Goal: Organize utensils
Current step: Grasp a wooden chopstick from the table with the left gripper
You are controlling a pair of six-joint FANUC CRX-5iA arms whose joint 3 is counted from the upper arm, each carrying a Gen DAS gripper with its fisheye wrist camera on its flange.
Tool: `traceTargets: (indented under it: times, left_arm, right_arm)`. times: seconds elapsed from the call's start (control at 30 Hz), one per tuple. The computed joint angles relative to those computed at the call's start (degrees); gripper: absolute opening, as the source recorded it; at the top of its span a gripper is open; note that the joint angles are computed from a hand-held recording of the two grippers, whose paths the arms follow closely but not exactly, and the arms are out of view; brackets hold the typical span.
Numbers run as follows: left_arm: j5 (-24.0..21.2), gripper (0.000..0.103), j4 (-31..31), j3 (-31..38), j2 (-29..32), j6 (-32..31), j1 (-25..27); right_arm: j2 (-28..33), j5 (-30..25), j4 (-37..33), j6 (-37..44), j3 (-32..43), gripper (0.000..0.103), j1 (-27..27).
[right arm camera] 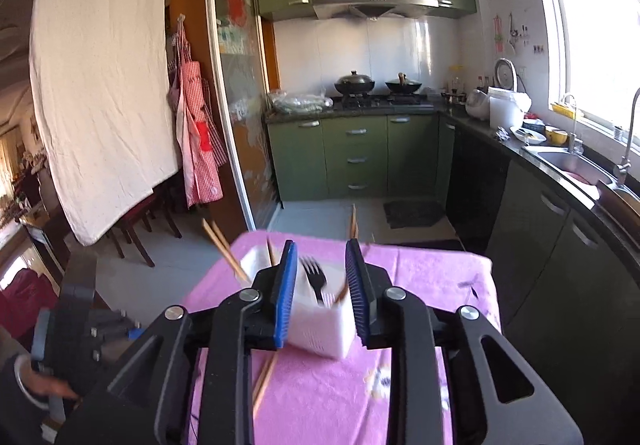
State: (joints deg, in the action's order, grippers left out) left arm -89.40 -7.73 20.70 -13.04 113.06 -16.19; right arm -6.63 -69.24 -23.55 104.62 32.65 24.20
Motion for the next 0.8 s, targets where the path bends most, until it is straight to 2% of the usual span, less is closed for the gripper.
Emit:
traceTargets:
  times: [0.13,0.2,0.23,0.3,0.47,0.67,0.8]
  left_arm:
    - [-0.83,0.063,0.99,-1.63,1.89,1.52,0.51]
    - [-0.39,0.063,3.13,-3.25,2.77,2.23,2.01]
    - [-0.33,0.061,3.76,-3.84,3.13,2.78,2.52]
    - [0.11,0.048,5.42,-5.31,3.79,3.75,3.79]
    - [0.67,0.042,8.13,-7.57,5.06,5.49,5.58]
    - [-0.07,0.038,5.68,-6.12,6.94,6.55,3.96]
    - [-1.77,0.031,4.21,-4.71,8.37,7.04,3.07]
  right_arm:
    - [-5.32,1.40,5.03,-0.32,-10.47,0.026,1.02]
    - [-5.83,0.48,4.54,-0.30,-12.76,0.026,0.02]
    - [-5.73,-0.38,3.45,-0.19,-13.58,0.026,-1.01]
    - [-5.32,-1.70,2.41,-0.10,-15.07,0.026,-2.24]
    - [-4.06,-3.69,-0.47,0.78,-16.32,0.026,-4.85]
    - [-2.92,-4.69,-2.34,1.32,-16.03,0.026,-6.05]
    - [-2.53,-5.20,-3.04,1.16,-15.68,0.026,-6.12]
